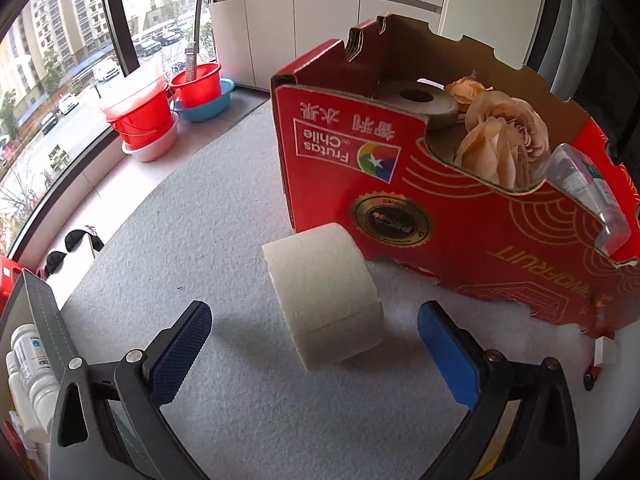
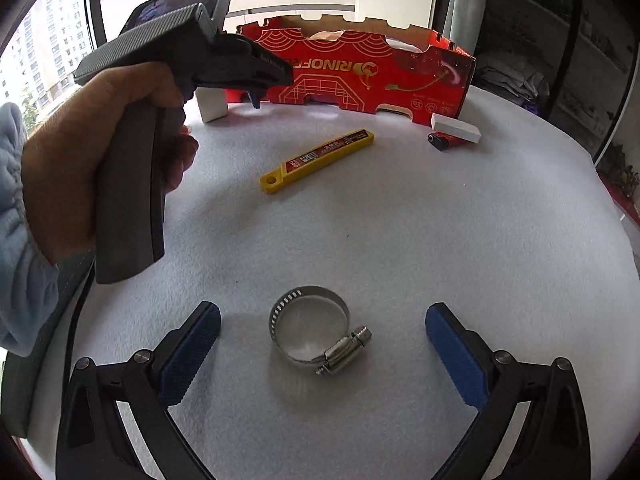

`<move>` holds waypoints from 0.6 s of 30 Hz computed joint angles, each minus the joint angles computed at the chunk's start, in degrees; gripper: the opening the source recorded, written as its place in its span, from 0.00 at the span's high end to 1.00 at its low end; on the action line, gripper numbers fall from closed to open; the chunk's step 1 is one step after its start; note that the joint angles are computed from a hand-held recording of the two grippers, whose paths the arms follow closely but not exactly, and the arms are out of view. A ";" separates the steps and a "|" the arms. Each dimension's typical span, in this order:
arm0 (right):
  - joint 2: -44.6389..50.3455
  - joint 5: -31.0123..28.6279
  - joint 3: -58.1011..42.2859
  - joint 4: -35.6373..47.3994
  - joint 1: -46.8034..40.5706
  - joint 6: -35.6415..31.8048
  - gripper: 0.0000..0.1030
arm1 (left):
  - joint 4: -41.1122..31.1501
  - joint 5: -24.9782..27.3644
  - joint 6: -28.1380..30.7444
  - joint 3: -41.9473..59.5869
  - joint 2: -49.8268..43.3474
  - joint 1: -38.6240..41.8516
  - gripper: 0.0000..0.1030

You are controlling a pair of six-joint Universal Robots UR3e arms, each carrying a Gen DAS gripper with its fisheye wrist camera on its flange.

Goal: Organize rigid objects
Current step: 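Move the left tool to the white tape roll while the right tool approaches the hose clamp, then grasp the white tape roll with the left tool while the right tool grasps the hose clamp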

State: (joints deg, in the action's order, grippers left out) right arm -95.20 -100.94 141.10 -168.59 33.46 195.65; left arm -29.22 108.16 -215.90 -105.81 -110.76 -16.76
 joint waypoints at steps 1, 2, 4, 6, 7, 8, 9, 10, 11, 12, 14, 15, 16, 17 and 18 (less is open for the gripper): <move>0.12 -0.27 -0.36 0.50 0.28 0.37 0.00 | 2.59 1.66 0.40 -0.72 -0.53 -0.80 0.00; 0.33 -0.57 -0.55 0.60 0.55 0.79 0.00 | 4.42 1.86 0.84 -1.32 -0.87 -0.97 0.00; 0.56 -0.89 -1.32 1.71 0.91 1.36 0.00 | 6.86 2.66 1.24 -1.71 -1.77 -1.20 0.00; 0.79 -1.40 -2.05 2.66 1.36 2.29 0.00 | 4.08 2.03 1.08 -0.19 -1.62 -0.85 0.00; 1.18 -1.88 -2.39 2.68 1.80 2.83 0.00 | 1.98 1.07 1.30 0.82 -1.36 -0.34 0.00; 1.31 -2.07 -2.40 2.42 2.02 3.15 0.02 | 0.70 -0.06 1.72 1.18 -0.91 0.15 0.02; 1.12 -2.70 -2.21 1.74 2.46 3.46 0.06 | 0.23 -0.65 2.23 1.37 -0.57 0.30 0.09; 0.66 -3.07 -2.14 1.44 2.63 3.61 0.26 | 0.67 -0.49 3.03 1.31 -0.29 -0.05 0.17; -0.02 -2.97 -2.36 2.23 2.43 3.67 0.50 | 1.75 -0.76 4.49 1.09 -0.11 -0.40 0.36; -0.71 -2.33 -2.55 3.29 1.78 3.55 0.60 | 2.02 -0.97 6.04 1.33 -0.14 -0.85 0.58; -2.53 -0.82 -1.79 4.40 0.38 3.77 0.65 | 1.39 -1.49 7.67 1.73 0.12 -1.66 0.69; -3.57 -0.94 -1.47 5.49 0.31 4.21 0.65 | 1.23 -1.55 7.14 1.16 0.69 -1.99 0.69; -5.23 -0.72 -0.92 6.87 0.05 4.52 0.65 | 1.48 -2.04 6.68 -0.01 1.65 -2.18 0.69; -7.47 0.07 0.12 8.19 -0.53 4.62 0.65 | 1.86 -3.03 6.58 -1.42 2.87 -2.29 0.69; -10.37 0.92 1.52 9.58 -1.14 4.73 0.65 | 2.08 -4.28 6.69 -2.80 4.16 -2.44 0.69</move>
